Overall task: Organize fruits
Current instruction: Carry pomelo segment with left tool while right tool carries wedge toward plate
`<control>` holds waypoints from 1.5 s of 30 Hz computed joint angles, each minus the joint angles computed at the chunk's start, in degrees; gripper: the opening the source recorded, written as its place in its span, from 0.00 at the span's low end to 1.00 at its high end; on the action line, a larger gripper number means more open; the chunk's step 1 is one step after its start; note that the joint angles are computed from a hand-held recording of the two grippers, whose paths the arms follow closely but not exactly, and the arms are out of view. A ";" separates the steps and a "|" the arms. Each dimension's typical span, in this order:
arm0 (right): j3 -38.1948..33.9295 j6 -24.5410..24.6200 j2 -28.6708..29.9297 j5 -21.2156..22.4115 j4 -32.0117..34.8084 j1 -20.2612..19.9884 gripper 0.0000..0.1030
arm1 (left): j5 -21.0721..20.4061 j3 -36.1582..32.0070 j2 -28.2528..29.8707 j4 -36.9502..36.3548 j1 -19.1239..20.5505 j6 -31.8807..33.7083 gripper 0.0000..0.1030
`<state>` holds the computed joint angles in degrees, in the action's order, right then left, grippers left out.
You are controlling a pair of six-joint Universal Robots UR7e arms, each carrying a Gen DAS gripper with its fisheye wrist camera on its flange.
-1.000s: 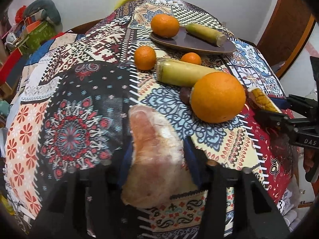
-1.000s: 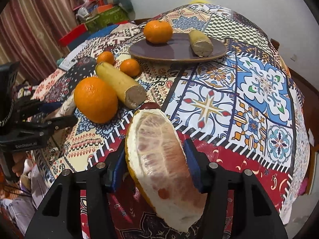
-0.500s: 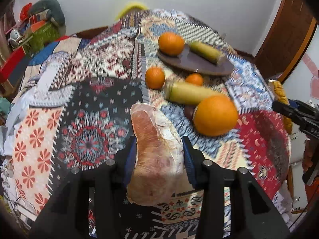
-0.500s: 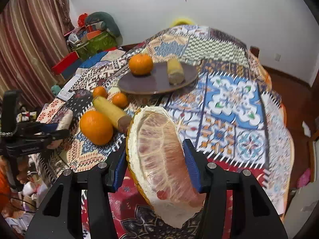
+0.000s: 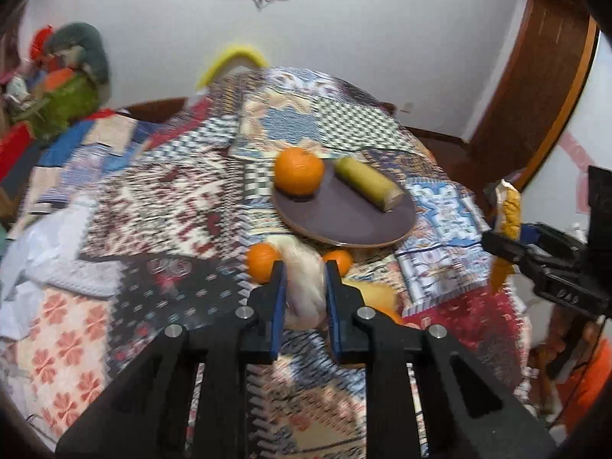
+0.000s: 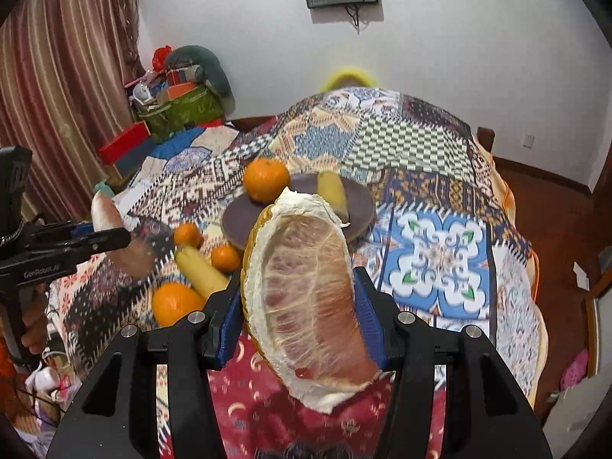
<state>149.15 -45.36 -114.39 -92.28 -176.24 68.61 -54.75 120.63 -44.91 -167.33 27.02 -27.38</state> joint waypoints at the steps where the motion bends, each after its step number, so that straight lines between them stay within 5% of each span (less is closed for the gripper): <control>1: -0.45 0.32 0.56 0.11 -0.12 0.26 0.48 | 0.30 -0.74 0.60 -0.06 0.25 0.39 0.11; 12: -2.85 1.45 5.49 0.02 -2.10 1.72 0.48 | 1.80 -2.67 1.97 -1.54 1.37 3.38 0.09; 25: -2.09 0.32 6.45 -0.51 -2.09 1.79 0.48 | -1.64 4.09 -3.23 9.96 2.20 -2.72 0.10; 32: -2.04 0.10 6.36 -1.20 -1.67 2.63 0.48 | -1.92 3.11 -1.78 9.29 4.71 -4.44 0.48; 36: -2.00 0.12 5.76 -1.18 -1.11 2.69 0.48 | -5.15 -0.21 0.56 12.15 7.49 -4.55 0.48; 45: -2.03 -0.24 4.77 -0.71 -0.59 1.75 0.48 | -3.52 -1.45 3.78 8.46 7.91 -5.34 0.47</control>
